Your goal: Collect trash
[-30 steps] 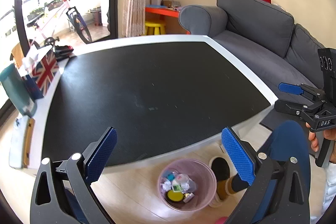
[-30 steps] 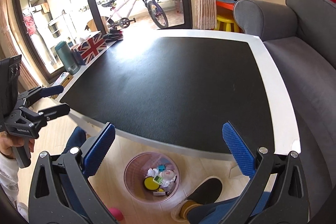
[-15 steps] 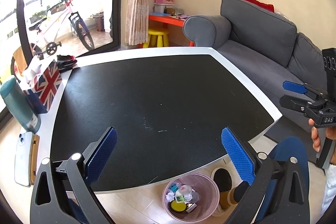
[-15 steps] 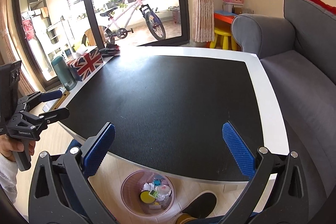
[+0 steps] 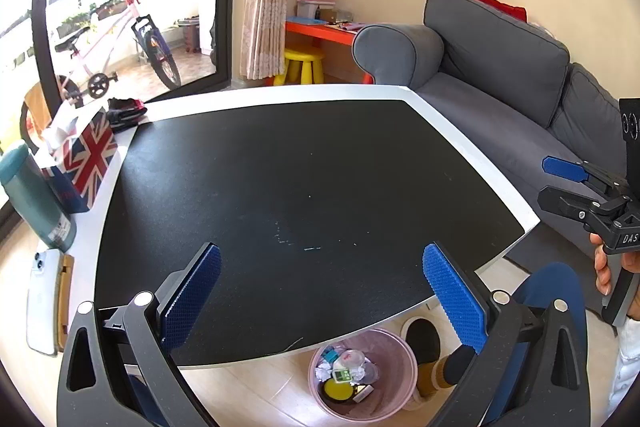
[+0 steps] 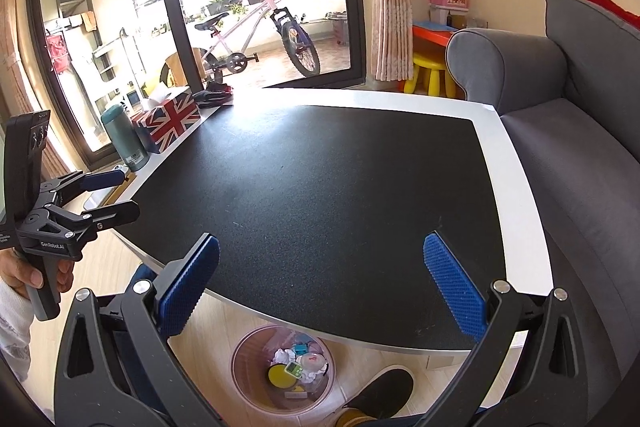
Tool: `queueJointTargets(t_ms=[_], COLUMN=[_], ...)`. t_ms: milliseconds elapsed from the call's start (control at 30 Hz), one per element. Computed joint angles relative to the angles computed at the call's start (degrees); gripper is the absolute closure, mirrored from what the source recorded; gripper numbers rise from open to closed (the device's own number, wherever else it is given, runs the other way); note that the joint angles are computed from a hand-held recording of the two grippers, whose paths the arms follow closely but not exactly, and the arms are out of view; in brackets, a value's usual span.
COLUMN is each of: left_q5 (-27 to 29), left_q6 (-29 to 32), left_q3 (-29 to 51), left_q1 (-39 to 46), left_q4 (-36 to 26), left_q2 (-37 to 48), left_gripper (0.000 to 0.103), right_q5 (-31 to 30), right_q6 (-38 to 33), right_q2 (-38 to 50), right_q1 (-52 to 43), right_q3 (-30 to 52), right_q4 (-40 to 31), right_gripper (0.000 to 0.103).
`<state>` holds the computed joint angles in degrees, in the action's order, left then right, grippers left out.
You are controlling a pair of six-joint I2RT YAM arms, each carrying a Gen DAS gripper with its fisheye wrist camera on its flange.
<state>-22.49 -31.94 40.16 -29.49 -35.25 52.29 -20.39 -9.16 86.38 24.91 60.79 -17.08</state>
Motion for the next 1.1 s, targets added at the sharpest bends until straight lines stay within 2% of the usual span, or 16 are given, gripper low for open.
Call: queueJointTargets(t_ms=[100, 233, 400, 1100], left_q5=[-7.3, -9.2, -7.4, -6.3], left_q6=[-2.1, -2.3, -1.5, -2.0], left_q3=[1.3, 1.1, 0.9, 0.0], left_q1=[-4.3, -6.0, -4.3, -4.3], left_q4=[-1.8, -1.2, -0.5, 0.4], left_q2=[1.7, 1.6, 1.1, 0.5], left_gripper=[0.006, 0.006, 0.006, 0.006], right_q5=[0.0, -0.1, 0.1, 0.5], right_q6=[-0.1, -0.1, -0.1, -0.4], right_q2=[0.3, 0.8, 1.3, 2.4], right_q1=[0.2, 0.3, 0.4, 0.5], right_q3=[0.2, 0.3, 0.6, 1.1], right_q4=[0.0, -0.1, -0.2, -0.6], right_gripper=[0.003, 0.003, 0.003, 0.003])
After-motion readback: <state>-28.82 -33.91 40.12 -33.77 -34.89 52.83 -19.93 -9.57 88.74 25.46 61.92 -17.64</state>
